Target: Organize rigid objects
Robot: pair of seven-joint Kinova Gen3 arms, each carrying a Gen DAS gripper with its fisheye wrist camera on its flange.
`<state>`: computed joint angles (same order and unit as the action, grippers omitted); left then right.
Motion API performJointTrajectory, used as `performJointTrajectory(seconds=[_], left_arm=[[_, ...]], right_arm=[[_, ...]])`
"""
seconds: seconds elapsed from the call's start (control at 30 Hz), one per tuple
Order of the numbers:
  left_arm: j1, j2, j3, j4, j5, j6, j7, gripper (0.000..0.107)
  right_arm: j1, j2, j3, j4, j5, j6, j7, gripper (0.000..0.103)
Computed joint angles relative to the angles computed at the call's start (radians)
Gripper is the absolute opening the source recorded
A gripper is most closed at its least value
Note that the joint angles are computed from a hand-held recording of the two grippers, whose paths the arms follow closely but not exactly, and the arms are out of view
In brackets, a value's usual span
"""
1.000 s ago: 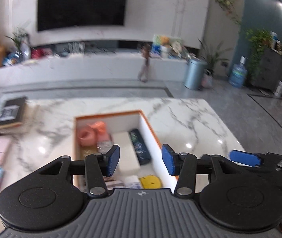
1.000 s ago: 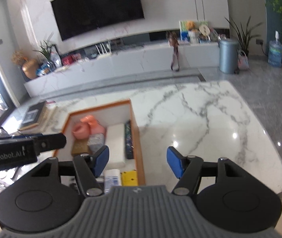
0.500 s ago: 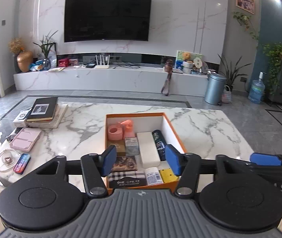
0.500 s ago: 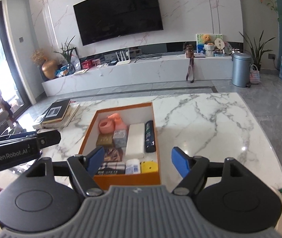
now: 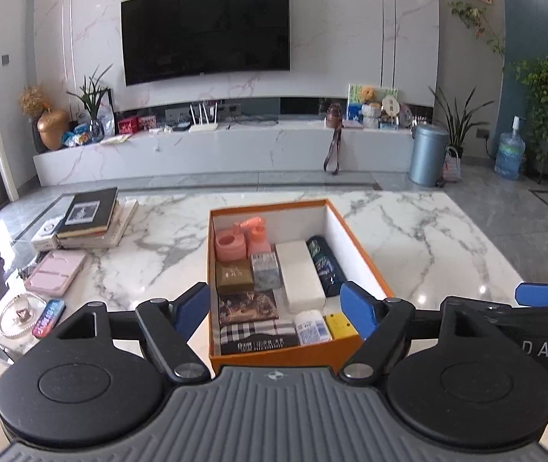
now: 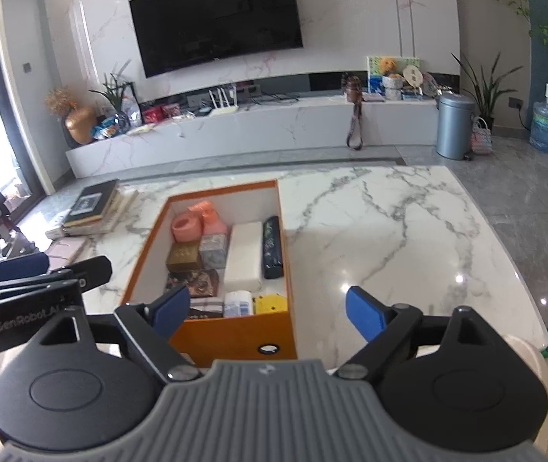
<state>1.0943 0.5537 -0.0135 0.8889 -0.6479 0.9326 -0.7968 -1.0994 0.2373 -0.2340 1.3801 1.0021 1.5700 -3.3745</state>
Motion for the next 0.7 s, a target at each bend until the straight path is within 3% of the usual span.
performJointTrajectory(seconds=[0.3, 0.7], left_arm=[[-0.034, 0.04, 0.019, -0.039, 0.076, 0.04, -0.074, 0.091], [-0.042, 0.041, 0.008, -0.039, 0.099, 0.043, -0.086, 0.091]], right_arm=[[0.047, 0.012, 0.015, 0.021, -0.07, -0.067, 0.024, 0.09], [0.012, 0.034, 0.026, 0.036, 0.007, -0.051, 0.015, 0.09]])
